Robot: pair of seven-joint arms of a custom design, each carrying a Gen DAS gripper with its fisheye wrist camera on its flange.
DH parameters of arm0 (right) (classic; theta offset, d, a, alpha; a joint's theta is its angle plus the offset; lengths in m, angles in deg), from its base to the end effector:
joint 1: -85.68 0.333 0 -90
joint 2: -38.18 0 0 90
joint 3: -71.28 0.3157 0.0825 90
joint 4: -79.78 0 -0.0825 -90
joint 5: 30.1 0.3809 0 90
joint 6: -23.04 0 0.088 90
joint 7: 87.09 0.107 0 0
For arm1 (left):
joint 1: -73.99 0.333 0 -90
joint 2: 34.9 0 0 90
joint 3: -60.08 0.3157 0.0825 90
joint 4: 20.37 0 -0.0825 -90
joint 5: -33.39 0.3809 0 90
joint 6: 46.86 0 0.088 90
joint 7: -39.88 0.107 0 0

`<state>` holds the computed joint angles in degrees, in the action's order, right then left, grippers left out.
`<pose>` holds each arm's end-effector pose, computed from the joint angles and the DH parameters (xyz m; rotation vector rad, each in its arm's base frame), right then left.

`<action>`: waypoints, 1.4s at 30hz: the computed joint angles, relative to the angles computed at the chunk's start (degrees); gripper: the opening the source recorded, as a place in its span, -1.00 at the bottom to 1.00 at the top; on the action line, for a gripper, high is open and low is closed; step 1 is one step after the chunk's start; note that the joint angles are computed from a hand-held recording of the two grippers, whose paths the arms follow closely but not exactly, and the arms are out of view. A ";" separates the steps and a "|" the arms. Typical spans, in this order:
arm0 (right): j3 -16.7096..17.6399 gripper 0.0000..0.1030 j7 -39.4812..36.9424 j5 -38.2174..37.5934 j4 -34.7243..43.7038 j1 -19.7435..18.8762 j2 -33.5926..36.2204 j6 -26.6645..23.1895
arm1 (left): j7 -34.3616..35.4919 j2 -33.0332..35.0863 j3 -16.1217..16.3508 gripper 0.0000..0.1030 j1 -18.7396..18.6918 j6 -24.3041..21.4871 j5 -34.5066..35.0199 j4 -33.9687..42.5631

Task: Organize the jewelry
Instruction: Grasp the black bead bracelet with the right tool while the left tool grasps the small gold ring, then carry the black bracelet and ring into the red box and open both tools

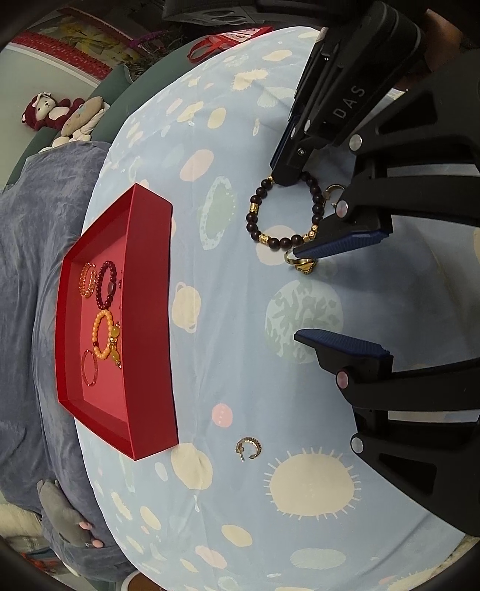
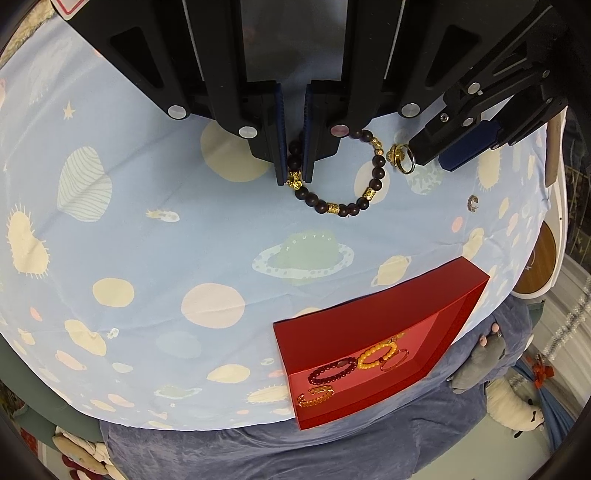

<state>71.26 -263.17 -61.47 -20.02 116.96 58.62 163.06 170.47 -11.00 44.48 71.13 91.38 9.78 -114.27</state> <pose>0.5793 0.3509 0.4087 -1.0882 2.4348 -0.4069 0.6687 -0.1987 0.4237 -1.2152 2.7088 -0.8468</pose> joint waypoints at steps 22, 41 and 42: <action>0.86 -0.85 2.45 -1.16 -3.26 -0.41 -2.59 -0.12 | -0.13 0.82 -0.23 -0.72 -0.38 -3.11 -2.10 0.89; 0.40 -0.85 1.33 -6.43 2.61 0.38 -2.63 -2.65 | -2.70 3.60 0.25 -0.91 0.83 -6.06 -1.34 9.75; 0.40 -0.85 1.00 -6.71 3.11 0.33 -2.60 -2.70 | -2.96 4.02 0.27 -0.91 0.88 -6.37 -1.16 10.89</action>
<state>71.65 -262.17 -68.18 -16.91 117.29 56.02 160.36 167.51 -6.98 44.75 72.01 85.00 8.62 -103.38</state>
